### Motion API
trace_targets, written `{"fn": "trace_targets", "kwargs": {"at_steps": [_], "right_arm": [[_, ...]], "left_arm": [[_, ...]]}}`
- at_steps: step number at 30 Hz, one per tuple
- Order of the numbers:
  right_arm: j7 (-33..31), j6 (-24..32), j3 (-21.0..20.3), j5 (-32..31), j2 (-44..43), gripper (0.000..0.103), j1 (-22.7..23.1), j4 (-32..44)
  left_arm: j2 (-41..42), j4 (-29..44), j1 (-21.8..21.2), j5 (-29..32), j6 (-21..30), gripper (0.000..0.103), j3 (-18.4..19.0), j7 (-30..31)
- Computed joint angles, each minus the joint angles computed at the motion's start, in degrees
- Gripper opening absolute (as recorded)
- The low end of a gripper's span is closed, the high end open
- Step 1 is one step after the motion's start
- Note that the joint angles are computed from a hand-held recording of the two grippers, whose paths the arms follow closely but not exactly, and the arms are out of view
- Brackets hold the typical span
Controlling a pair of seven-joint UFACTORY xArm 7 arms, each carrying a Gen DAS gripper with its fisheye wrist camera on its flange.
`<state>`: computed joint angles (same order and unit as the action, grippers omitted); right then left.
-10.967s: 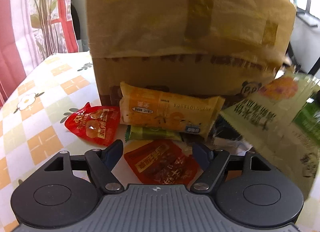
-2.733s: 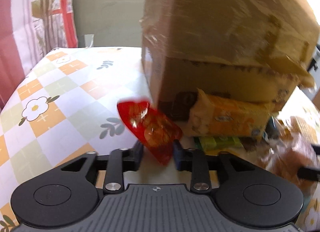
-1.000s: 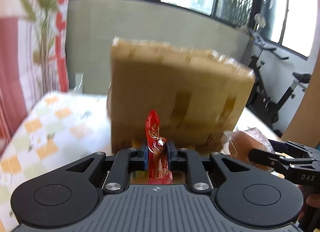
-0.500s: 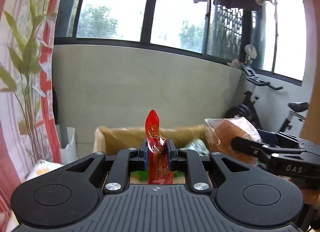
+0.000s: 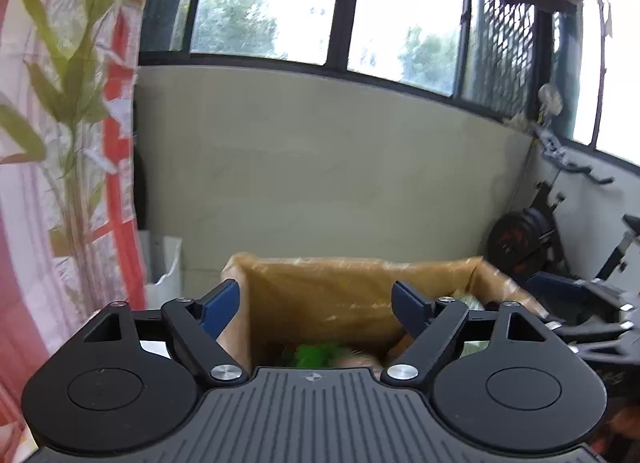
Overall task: Organize snacks
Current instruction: 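Carry both held snacks over the box and open both tools to drop them, then move both open tools back down to the snack pile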
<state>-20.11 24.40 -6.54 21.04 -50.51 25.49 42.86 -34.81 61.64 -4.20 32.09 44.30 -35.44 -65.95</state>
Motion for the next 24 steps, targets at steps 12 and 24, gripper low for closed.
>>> {"fn": "trace_targets", "kwargs": {"at_steps": [12, 24], "right_arm": [[-0.35, 11.57, -2.67, -2.22, -13.98, 0.102, -6.45, -4.83], [-0.14, 18.64, -5.3, -3.53, -22.27, 0.103, -12.4, -8.56]], "left_arm": [[-6.22, -1.24, -1.0, -1.87, 8.19, 0.094, -4.58, 0.91], [-10.65, -4.06, -2.31, -7.14, 11.88, 0.095, -7.81, -0.19]]}}
